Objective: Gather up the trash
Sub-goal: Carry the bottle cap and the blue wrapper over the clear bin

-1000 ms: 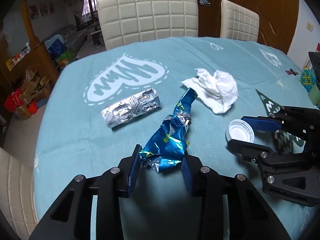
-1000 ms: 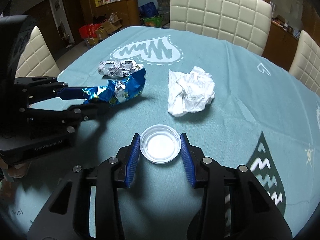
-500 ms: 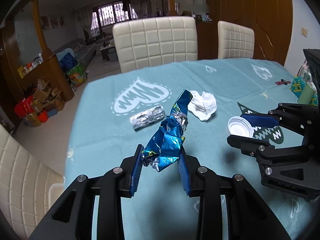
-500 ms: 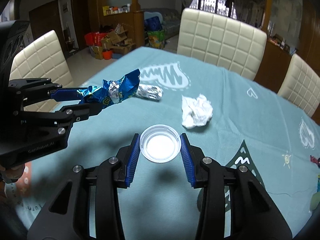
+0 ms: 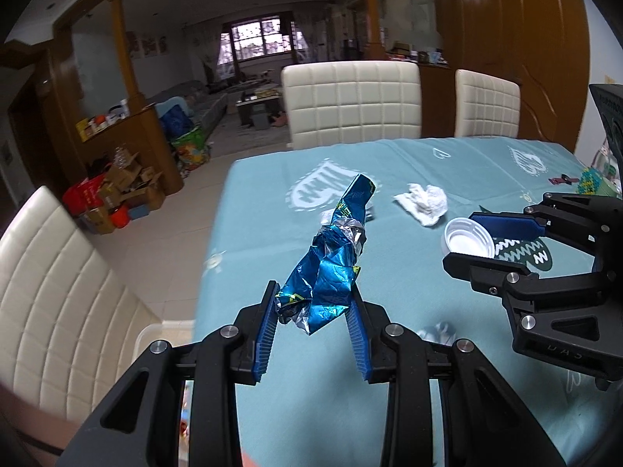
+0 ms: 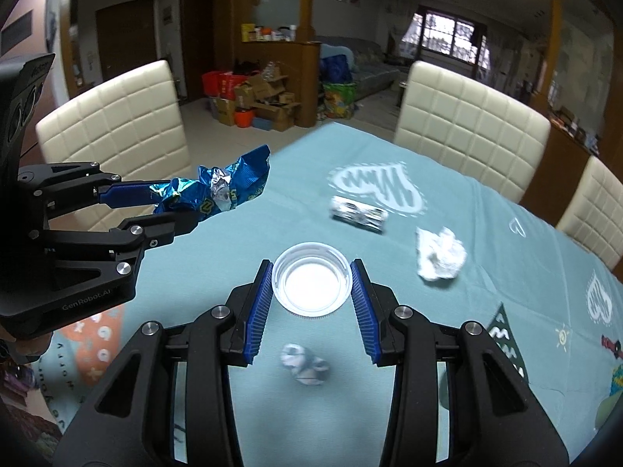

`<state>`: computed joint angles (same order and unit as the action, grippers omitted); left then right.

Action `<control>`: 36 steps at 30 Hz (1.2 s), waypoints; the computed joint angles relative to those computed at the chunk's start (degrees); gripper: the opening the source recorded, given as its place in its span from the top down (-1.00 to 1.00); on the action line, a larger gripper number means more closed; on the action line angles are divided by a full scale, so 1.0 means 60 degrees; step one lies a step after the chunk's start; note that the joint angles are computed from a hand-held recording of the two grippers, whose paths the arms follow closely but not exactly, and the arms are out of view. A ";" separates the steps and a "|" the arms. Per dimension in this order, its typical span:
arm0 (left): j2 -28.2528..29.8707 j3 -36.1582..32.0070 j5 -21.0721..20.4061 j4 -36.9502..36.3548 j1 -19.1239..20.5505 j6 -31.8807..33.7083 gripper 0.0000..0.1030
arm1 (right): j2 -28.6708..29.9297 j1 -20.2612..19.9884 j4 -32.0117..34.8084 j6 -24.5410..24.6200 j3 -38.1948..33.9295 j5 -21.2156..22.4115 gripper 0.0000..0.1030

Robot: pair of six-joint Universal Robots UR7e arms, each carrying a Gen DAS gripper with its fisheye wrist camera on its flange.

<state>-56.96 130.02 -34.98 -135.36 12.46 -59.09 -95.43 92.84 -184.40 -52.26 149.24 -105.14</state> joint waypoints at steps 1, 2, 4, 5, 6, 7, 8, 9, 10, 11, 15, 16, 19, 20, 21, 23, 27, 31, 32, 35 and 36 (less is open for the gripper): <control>-0.0185 0.0096 0.0002 0.0363 -0.0106 -0.0361 0.36 | 0.0031 0.0105 -0.0030 0.0006 0.0054 0.0001 0.18; -0.0368 0.0176 0.0001 0.0748 -0.0216 -0.0726 0.36 | 0.0085 0.0251 -0.0038 0.0033 0.0084 -0.0014 0.18; -0.0735 0.0330 -0.0016 0.1483 -0.0436 -0.1384 0.36 | 0.0232 0.0554 -0.0086 0.0103 0.0140 -0.0053 0.18; -0.0869 0.0382 -0.0027 0.1774 -0.0518 -0.1650 0.36 | 0.0305 0.0696 -0.0105 0.0149 0.0162 -0.0079 0.18; -0.1058 0.0448 -0.0046 0.2179 -0.0631 -0.2037 0.36 | 0.0384 0.0863 -0.0133 0.0201 0.0193 -0.0107 0.18; -0.1252 0.0507 -0.0059 0.2529 -0.0722 -0.2347 0.36 | 0.0432 0.0974 -0.0156 0.0233 0.0227 -0.0116 0.18; -0.1401 0.0538 -0.0070 0.2863 -0.0807 -0.2642 0.36 | 0.0510 0.1129 -0.0167 0.0278 0.0243 -0.0127 0.18; -0.1613 0.0577 -0.0096 0.3369 -0.0929 -0.3073 0.36 | 0.0585 0.1287 -0.0177 0.0328 0.0257 -0.0141 0.18; -0.1790 0.0616 -0.0120 0.3764 -0.1017 -0.3408 0.36 | 0.0666 0.1455 -0.0196 0.0406 0.0271 -0.0178 0.18; -0.1977 0.0652 -0.0156 0.4193 -0.1107 -0.3771 0.36 | 0.0754 0.1618 -0.0194 0.0467 0.0266 -0.0194 0.18; -0.2629 0.0753 -0.0336 0.5738 -0.1446 -0.5074 0.36 | 0.1104 0.2219 -0.0147 0.0698 0.0193 -0.0227 0.18; -0.2823 0.0785 -0.0409 0.6192 -0.1547 -0.5453 0.36 | 0.1223 0.2381 -0.0165 0.0751 0.0166 -0.0215 0.18; -0.3333 0.0863 -0.0644 0.7328 -0.1785 -0.6376 0.36 | 0.1582 0.2839 -0.0104 0.1033 -0.0016 -0.0169 0.18; -0.3456 0.0899 -0.0719 0.7601 -0.1862 -0.6626 0.36 | 0.1688 0.2986 -0.0059 0.1144 -0.0086 -0.0128 0.18; -0.3599 0.0902 -0.0808 0.7980 -0.1925 -0.6939 0.36 | 0.1745 0.3085 -0.0025 0.1213 -0.0127 -0.0098 0.18; -0.3826 0.0892 -0.0971 0.8608 -0.2011 -0.7448 0.36 | 0.1977 0.3354 -0.0028 0.1333 -0.0235 -0.0042 0.18; -0.4226 0.0876 -0.1261 0.9586 -0.2160 -0.8132 0.36 | 0.2558 0.3806 -0.0157 0.1445 -0.0491 -0.0004 0.18; -0.4594 0.0923 -0.1484 1.0337 -0.2303 -0.8659 0.36 | 0.2988 0.4054 -0.0272 0.1543 -0.0683 0.0048 0.18; -0.4639 0.0923 -0.1504 1.0442 -0.2303 -0.8716 0.36 | 0.3095 0.4104 -0.0302 0.1568 -0.0737 0.0061 0.18; -0.4763 0.0927 -0.1579 1.0724 -0.2293 -0.8888 0.36 | 0.3354 0.4219 -0.0373 0.1654 -0.0872 0.0105 0.18; -0.4825 0.0931 -0.1575 1.0829 -0.2275 -0.8938 0.36 | 0.3443 0.4260 -0.0393 0.1691 -0.0921 0.0108 0.18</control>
